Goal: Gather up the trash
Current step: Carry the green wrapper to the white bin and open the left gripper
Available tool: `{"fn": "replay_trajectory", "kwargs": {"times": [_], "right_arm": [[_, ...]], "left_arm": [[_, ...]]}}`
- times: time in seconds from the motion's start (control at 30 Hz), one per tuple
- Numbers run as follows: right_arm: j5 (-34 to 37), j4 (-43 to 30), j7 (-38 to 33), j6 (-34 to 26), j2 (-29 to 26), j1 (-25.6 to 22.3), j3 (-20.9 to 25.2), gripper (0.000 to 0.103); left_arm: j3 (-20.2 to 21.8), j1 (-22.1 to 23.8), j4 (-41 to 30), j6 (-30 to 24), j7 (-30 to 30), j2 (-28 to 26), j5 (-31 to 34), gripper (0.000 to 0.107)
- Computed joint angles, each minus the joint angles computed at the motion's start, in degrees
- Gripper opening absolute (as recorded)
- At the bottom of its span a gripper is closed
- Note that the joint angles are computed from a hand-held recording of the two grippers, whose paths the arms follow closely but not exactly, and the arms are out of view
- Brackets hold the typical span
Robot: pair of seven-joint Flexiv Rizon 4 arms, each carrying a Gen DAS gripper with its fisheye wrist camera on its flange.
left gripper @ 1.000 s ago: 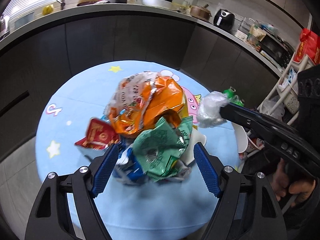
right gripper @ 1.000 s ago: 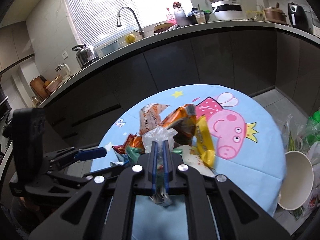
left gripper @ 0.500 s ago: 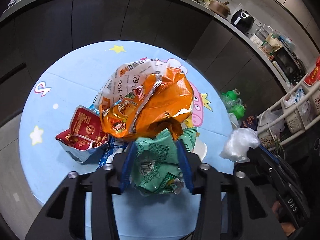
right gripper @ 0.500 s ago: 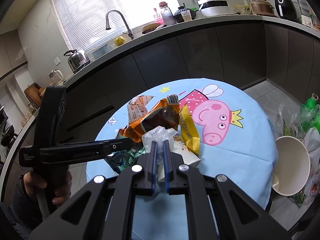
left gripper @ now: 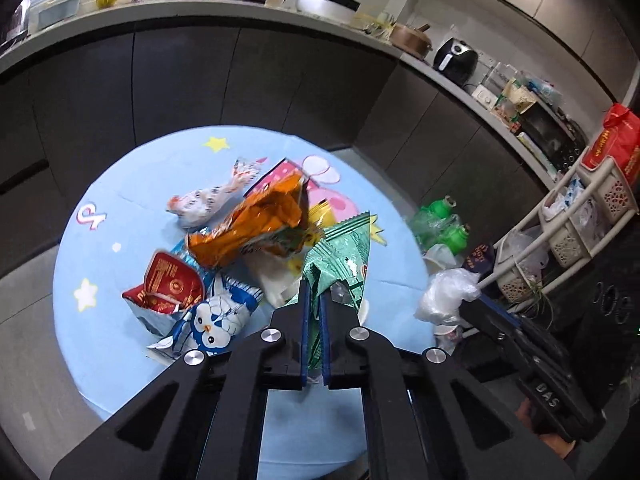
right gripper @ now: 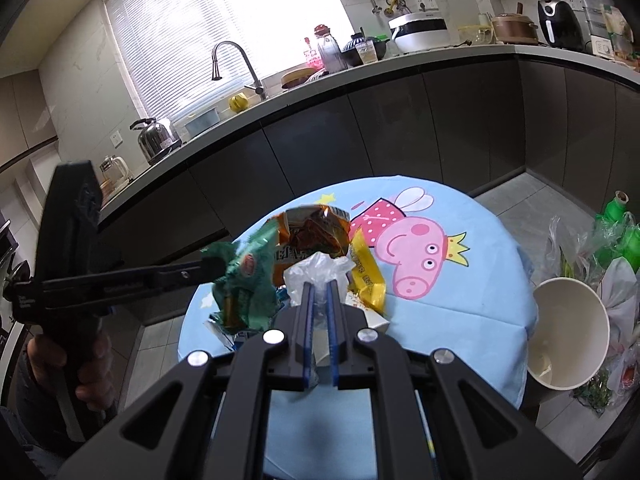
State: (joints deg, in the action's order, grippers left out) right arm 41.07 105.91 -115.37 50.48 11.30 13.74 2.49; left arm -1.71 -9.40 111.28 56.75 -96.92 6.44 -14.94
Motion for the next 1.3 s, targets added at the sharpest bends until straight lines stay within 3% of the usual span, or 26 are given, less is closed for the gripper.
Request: {"fn": "replay_trajectory", "kwargs": {"times": [0.23,0.43,0.8,1.03,1.3], "right_arm": [[0.1,0.9,0.0,2.2,1.9,-0.9,-1.2,0.008],[-1.7,1.8,2.0,4.9,2.2,-2.7,-3.0,0.008],[-7.0,3.7,8.6,9.7,-3.1,-10.1,-5.6,0.008],[-5.0,2.7,7.9,9.3,-9.3,-14.7,-5.9,0.008],[-2.9,-0.7,5.9,8.5,-17.7,-19.8,-2.7,0.008]], "left_arm": [[-1.3,-1.9,-2.6,2.6,2.4,0.1,-1.7,0.004],[-3.0,-4.2,-7.6,4.4,7.2,-4.6,-6.4,0.004],[-8.8,-7.2,-23.7,1.0,14.0,-21.4,-12.6,0.003],[-10.5,-9.5,-36.5,-4.4,14.4,-33.3,-9.9,0.003],[-9.4,-12.6,-49.3,-12.1,11.0,-44.6,-5.5,0.003]]}}
